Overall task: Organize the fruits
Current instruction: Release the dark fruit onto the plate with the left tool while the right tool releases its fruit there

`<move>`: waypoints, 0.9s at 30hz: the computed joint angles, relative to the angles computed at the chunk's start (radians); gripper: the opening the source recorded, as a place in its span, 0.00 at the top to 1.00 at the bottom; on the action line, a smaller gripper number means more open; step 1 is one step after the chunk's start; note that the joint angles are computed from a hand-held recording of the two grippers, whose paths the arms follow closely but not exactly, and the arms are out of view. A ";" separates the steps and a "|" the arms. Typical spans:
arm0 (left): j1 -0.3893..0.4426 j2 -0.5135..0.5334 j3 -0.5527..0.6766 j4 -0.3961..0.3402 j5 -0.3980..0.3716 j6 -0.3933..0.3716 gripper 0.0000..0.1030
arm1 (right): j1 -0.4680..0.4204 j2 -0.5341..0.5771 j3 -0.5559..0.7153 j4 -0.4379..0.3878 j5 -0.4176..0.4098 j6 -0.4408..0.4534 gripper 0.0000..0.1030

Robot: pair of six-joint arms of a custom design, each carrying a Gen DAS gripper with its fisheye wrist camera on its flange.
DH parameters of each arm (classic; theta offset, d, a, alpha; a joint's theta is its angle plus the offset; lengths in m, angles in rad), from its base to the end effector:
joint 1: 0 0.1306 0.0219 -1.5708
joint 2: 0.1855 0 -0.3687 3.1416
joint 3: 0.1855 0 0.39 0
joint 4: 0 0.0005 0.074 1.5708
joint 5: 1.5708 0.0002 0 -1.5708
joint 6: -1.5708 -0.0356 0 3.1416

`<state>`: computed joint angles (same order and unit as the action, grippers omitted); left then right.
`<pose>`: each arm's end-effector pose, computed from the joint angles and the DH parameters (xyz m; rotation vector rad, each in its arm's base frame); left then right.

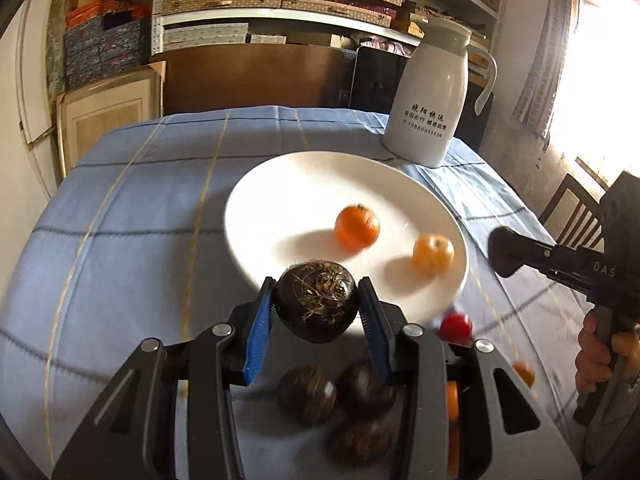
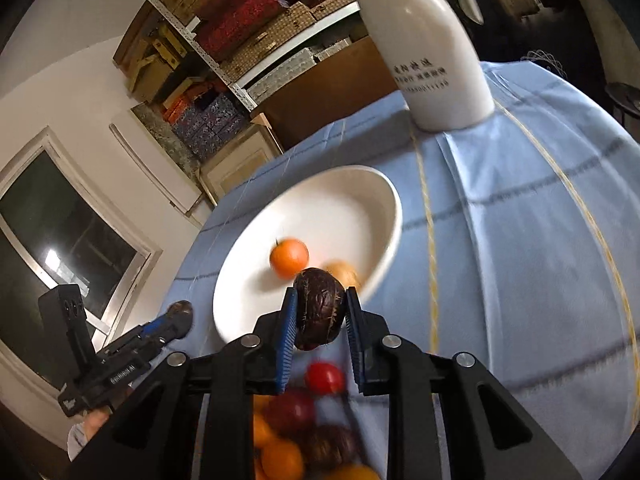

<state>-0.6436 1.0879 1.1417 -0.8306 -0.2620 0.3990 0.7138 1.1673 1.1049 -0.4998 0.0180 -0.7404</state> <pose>0.3096 -0.2213 0.4280 0.1559 2.3195 -0.2195 0.3213 0.2767 0.4077 0.0411 2.2499 0.8103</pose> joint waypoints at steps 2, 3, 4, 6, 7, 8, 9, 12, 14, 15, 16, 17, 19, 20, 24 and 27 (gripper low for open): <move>0.012 0.058 0.038 0.009 0.010 -0.006 0.60 | -0.018 0.055 0.052 -0.001 -0.014 0.005 0.77; 0.018 0.080 0.052 0.013 0.018 -0.007 0.60 | -0.027 0.078 0.072 -0.002 -0.023 0.002 0.77; 0.024 0.107 0.065 0.018 0.028 -0.011 0.60 | -0.036 0.101 0.089 -0.002 -0.032 0.000 0.77; 0.031 0.140 0.080 0.025 0.032 -0.019 0.60 | -0.050 0.155 0.126 0.000 -0.046 -0.002 0.76; 0.035 0.159 0.086 0.024 0.031 -0.025 0.60 | -0.051 0.169 0.131 0.007 -0.048 -0.005 0.76; 0.038 0.170 0.088 0.021 0.032 -0.032 0.60 | -0.060 0.186 0.137 0.013 -0.065 -0.008 0.73; 0.038 0.179 0.090 0.020 0.031 -0.039 0.60 | -0.063 0.192 0.141 0.009 -0.072 -0.013 0.70; 0.041 0.176 0.075 0.032 0.008 -0.048 0.46 | -0.076 0.174 0.118 0.027 -0.070 -0.040 0.54; 0.046 0.157 0.062 0.046 0.012 -0.039 0.39 | -0.075 0.155 0.102 0.047 -0.066 -0.045 0.54; 0.047 0.142 0.054 0.054 0.010 -0.032 0.38 | -0.073 0.147 0.096 0.053 -0.061 -0.046 0.54; 0.048 0.128 0.045 0.058 0.005 -0.029 0.33 | -0.069 0.139 0.090 0.054 -0.053 -0.045 0.53; 0.047 0.117 0.037 0.063 -0.004 -0.026 0.26 | -0.064 0.128 0.081 0.055 -0.046 -0.043 0.50; 0.045 0.083 0.008 0.073 -0.042 -0.008 0.18 | -0.053 0.107 0.058 0.056 -0.025 -0.041 0.43; 0.045 0.067 -0.004 0.072 -0.050 0.002 0.18 | -0.050 0.099 0.050 0.055 -0.012 -0.041 0.42; 0.051 -0.013 -0.064 0.066 -0.060 0.049 0.14 | -0.040 0.058 0.002 0.058 0.039 -0.045 0.39; 0.032 -0.068 -0.109 0.029 -0.100 0.076 0.14 | -0.046 0.012 -0.050 0.070 0.035 -0.096 0.34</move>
